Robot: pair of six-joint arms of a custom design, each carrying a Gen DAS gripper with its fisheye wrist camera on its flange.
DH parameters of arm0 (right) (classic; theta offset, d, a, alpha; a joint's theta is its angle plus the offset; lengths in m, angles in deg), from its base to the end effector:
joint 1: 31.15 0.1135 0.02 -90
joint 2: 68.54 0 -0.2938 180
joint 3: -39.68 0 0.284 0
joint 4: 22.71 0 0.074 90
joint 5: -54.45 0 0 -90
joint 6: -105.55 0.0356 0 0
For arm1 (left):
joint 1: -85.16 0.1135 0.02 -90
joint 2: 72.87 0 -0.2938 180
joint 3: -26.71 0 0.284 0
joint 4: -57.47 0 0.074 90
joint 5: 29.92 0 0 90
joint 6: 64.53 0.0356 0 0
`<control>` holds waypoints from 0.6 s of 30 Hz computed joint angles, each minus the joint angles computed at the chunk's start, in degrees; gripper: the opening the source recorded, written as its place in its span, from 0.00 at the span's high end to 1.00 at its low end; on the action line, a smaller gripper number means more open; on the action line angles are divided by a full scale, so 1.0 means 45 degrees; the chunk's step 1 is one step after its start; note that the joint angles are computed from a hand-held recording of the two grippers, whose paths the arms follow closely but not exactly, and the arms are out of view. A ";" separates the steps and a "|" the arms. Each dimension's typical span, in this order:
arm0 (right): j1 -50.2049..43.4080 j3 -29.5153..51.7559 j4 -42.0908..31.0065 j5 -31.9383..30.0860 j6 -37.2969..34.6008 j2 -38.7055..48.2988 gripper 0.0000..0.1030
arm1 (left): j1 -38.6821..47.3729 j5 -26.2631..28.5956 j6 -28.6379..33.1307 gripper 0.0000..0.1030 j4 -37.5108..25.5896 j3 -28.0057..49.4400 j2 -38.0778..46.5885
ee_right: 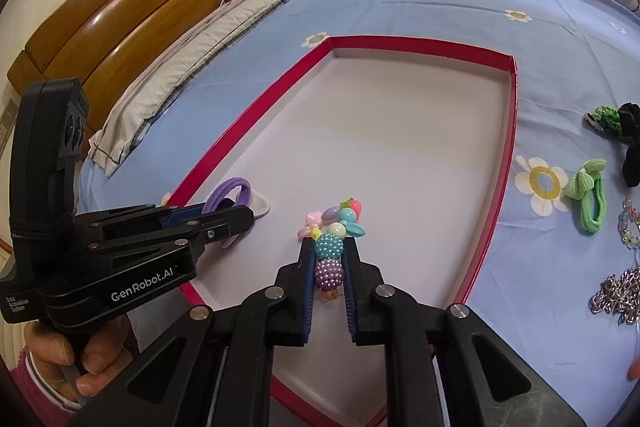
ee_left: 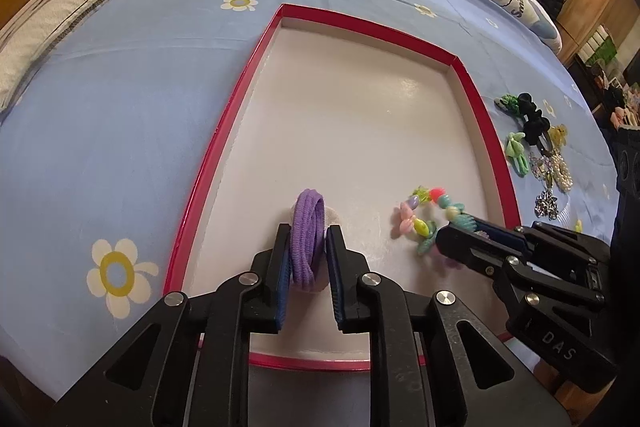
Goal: Organize jewelry
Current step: 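Carry both items into the red tray and open both tools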
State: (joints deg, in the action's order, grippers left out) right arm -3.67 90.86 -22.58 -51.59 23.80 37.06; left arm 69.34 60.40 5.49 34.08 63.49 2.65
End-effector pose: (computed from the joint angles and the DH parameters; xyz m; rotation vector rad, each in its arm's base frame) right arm 0.2859 0.1598 0.0776 -0.5440 2.5130 0.5983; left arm 0.2109 -0.0600 0.1234 -0.0951 2.6709 -0.2109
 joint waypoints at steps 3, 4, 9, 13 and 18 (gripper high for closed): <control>-0.0101 0.0118 -0.0200 -0.0020 -0.0039 0.0110 0.84 | -0.0015 -0.0042 -0.0006 0.79 -0.0129 -0.0043 -0.0165; 0.0006 0.0235 -0.0131 0.0061 0.0075 0.0271 0.84 | -0.0032 -0.0077 -0.0023 0.79 -0.0155 -0.0050 -0.0186; 0.0002 0.0035 -0.0172 -0.0005 0.0071 -0.0083 0.83 | -0.0081 -0.0255 -0.0224 0.53 -0.0447 -0.0094 -0.0596; -0.0023 -0.0210 -0.0183 -0.0072 0.0159 -0.0531 0.82 | -0.0216 -0.0434 -0.0341 0.51 -0.0729 -0.0196 -0.1309; -0.0414 -0.0938 0.0000 -0.0418 0.0437 -0.1693 0.66 | -0.0393 -0.0632 -0.0498 0.47 -0.1254 -0.0185 -0.2233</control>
